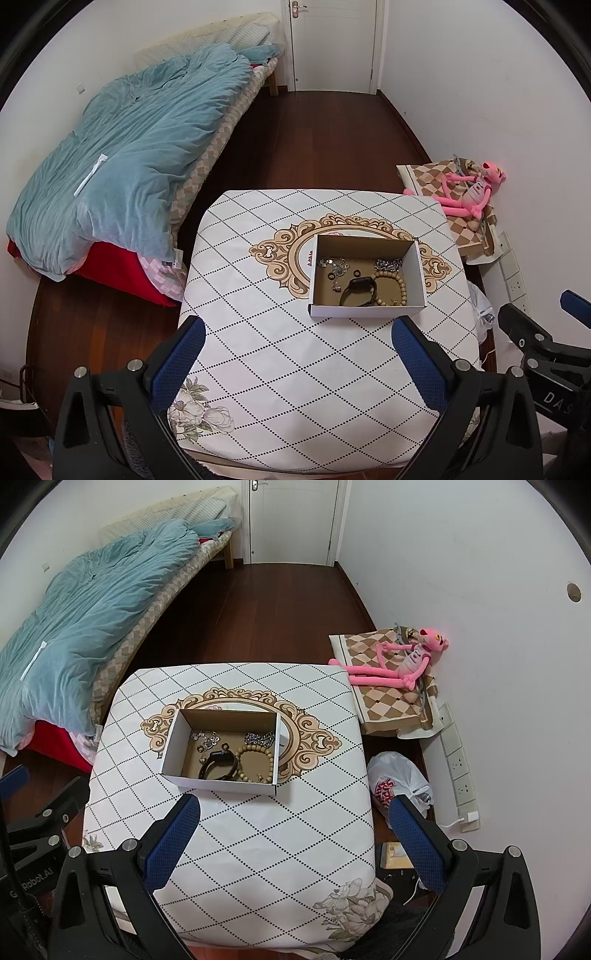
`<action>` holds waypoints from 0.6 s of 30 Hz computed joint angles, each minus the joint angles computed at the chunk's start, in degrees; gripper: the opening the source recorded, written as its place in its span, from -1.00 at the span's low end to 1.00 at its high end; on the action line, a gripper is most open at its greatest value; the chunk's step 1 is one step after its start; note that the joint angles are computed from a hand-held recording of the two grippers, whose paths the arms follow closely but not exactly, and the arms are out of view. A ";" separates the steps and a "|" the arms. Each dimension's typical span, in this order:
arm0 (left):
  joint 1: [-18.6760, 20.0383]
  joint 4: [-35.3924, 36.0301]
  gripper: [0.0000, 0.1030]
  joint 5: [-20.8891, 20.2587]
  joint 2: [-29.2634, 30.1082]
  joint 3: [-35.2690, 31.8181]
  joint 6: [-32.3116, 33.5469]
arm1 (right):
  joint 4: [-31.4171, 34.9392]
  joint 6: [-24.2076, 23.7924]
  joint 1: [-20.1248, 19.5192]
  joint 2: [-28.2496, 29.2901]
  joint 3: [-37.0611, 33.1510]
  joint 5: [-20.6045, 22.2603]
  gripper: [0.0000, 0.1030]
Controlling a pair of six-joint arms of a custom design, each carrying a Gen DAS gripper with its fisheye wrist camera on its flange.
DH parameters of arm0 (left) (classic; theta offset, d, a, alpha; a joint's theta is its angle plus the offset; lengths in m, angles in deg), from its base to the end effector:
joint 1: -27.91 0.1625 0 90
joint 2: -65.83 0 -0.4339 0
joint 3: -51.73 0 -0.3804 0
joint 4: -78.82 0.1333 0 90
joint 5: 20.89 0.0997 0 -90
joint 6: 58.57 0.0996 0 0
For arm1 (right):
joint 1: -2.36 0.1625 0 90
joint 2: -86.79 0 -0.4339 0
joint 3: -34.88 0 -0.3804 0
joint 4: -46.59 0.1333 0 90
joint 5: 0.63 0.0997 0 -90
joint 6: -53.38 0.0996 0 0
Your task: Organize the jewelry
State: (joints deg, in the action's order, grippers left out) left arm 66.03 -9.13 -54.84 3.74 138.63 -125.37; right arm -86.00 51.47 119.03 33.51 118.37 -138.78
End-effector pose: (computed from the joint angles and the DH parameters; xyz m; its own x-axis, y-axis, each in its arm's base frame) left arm -0.3483 -0.5478 0.2916 -0.6647 -0.2420 -0.7068 0.2306 0.8334 -0.5022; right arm 0.3669 -0.5988 0.2754 -0.6529 -0.1858 0.7343 -0.4604 0.8671 -0.1900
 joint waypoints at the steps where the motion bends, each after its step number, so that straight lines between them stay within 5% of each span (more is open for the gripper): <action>1: -0.01 0.15 1.00 0.03 0.09 -0.15 -0.09 | 0.06 0.03 -0.01 0.02 -0.03 0.01 1.00; 18: 0.07 -0.89 1.00 -0.07 -0.23 0.26 0.78 | 0.25 0.06 0.03 0.17 -0.26 -0.06 1.00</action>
